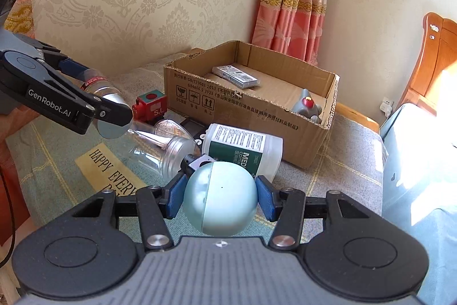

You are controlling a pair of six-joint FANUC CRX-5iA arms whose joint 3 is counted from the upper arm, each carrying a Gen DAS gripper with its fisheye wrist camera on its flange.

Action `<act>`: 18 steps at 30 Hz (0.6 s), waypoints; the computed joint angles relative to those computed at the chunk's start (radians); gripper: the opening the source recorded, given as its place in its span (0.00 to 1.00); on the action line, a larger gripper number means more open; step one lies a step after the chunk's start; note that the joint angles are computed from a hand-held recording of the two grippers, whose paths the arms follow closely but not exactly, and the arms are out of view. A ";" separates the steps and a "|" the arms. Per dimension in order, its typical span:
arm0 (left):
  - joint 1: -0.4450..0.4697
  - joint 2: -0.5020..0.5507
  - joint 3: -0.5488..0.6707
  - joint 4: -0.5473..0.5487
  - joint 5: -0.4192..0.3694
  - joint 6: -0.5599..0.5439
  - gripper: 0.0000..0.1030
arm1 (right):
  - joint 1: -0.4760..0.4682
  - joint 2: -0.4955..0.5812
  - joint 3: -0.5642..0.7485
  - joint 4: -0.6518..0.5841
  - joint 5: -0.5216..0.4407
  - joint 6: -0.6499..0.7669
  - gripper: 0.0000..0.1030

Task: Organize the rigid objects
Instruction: 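Carry the capsule bottle and blue case into the box and open both tools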

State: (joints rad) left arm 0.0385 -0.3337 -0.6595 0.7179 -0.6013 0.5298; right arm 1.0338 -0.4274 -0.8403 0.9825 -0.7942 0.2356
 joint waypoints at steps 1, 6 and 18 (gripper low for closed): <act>-0.014 0.016 0.016 0.010 0.014 0.000 0.90 | -0.016 -0.002 0.006 0.005 0.011 0.014 0.56; -0.080 0.097 0.097 0.040 0.091 0.023 0.90 | -0.116 0.013 0.041 0.044 0.077 0.079 0.56; -0.198 0.340 0.273 -0.015 0.287 0.127 0.92 | -0.311 0.127 0.147 0.067 0.201 0.181 0.56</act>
State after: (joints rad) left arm -0.1597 0.0067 -0.3864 0.7033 -0.3138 0.6569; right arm 0.7228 -0.3006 -0.6934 1.0497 -0.5935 0.4171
